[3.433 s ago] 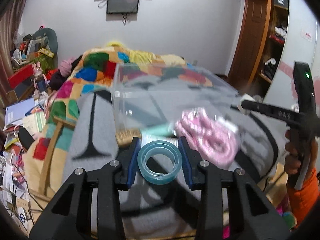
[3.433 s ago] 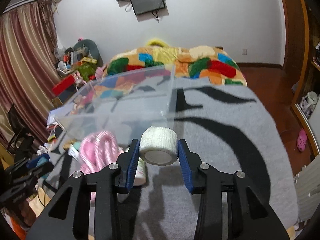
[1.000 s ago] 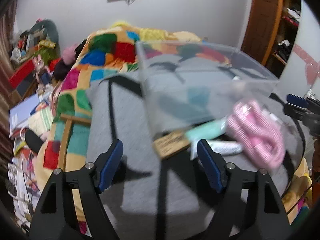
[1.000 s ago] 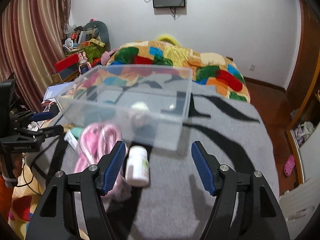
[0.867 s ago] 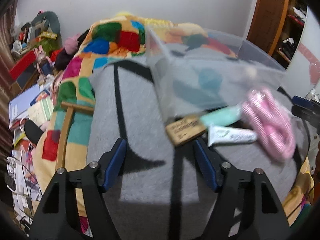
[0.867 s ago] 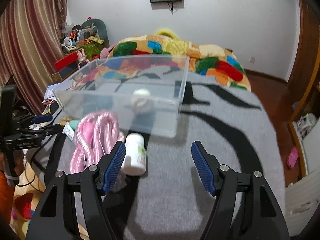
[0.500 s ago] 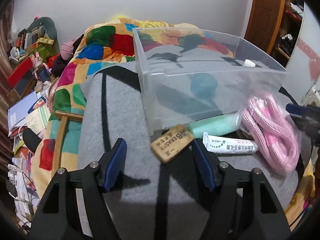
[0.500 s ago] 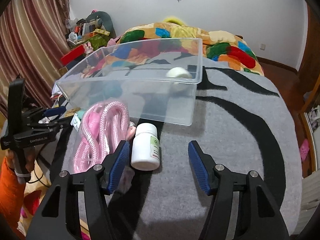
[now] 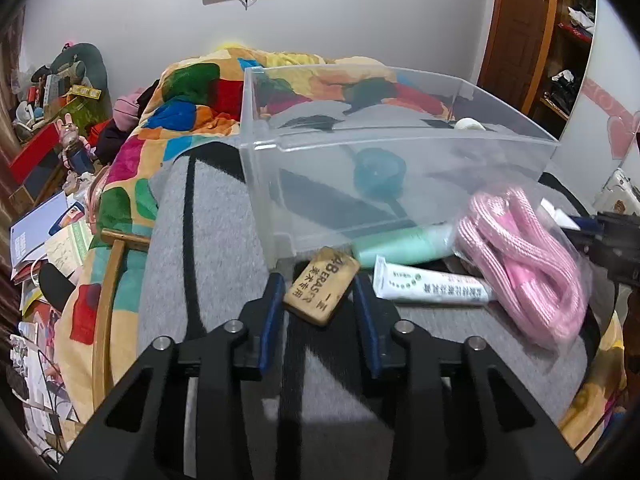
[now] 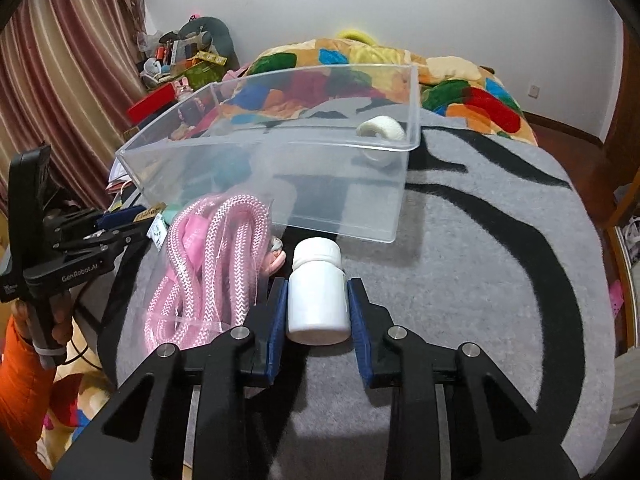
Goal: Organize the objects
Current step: 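Drop wooden stamp in box with left tool while right tool drops pill bottle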
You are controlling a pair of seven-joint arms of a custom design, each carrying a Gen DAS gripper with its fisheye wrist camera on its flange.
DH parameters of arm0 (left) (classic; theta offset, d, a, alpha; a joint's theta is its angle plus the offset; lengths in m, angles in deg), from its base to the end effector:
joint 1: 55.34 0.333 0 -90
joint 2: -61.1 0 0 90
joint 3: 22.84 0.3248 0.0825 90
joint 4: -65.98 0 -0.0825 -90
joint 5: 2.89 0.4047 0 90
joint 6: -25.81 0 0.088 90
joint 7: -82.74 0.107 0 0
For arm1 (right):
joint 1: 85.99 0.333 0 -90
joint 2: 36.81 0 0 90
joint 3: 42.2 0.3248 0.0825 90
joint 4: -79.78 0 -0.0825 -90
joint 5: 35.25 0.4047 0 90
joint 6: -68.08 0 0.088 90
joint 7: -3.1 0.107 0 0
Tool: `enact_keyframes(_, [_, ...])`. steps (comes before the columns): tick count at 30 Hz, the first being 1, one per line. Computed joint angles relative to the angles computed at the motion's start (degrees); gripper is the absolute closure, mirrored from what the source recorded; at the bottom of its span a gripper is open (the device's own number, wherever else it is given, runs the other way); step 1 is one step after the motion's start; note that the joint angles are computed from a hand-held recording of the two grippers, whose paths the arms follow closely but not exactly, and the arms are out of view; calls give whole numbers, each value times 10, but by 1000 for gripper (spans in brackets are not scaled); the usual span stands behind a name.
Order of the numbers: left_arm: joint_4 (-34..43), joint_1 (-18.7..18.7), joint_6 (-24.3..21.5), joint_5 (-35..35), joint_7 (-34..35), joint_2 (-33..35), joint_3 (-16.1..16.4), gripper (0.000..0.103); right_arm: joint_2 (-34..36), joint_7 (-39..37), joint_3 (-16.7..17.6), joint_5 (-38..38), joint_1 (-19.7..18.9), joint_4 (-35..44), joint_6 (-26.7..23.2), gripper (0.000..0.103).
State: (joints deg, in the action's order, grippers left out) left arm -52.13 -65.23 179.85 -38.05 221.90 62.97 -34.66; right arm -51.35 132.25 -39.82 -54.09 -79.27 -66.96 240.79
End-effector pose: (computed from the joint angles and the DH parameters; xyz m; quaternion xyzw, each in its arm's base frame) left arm 0.5783 -0.2091 0.4800 -0.3701 0.8612 -0.3234 0.1297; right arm 0.4774 0.1009 0.4299 -0.5890 0.7284 -0.1968 0.2895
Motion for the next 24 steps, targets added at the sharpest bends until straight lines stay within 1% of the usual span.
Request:
enact_keyframes(1, [-4,1,0,-4,4,-4,0,74,-6,10,6,-7,-8,-3,1,76])
enact_keyframes(6, [-29,-1,17,-24,20,-28,4,75,-23,43,25,-35,-33,-10,8,76])
enact_keyframes(12, [-45,-10,20,-87,68,-62,17,75,-45,75,44,-68,-58,-12,22,76])
enact_keyframes(17, [-35,-19,13,-139,103,-78,27,75,-57,100,64,-94,-85,-6,35,76])
enact_keyframes(20, [-17,-21,7,-156,103,-73,29,75,-57,119,83,-115,-109,6,41,76])
enact_keyframes(22, [2,-20,-2,-154,90,-62,27,75,-52,131,91,-128,-122,17,41,76])
enact_keyframes(24, [14,-19,4,-144,77,-52,22,75,-44,140,97,-144,-130,32,37,76])
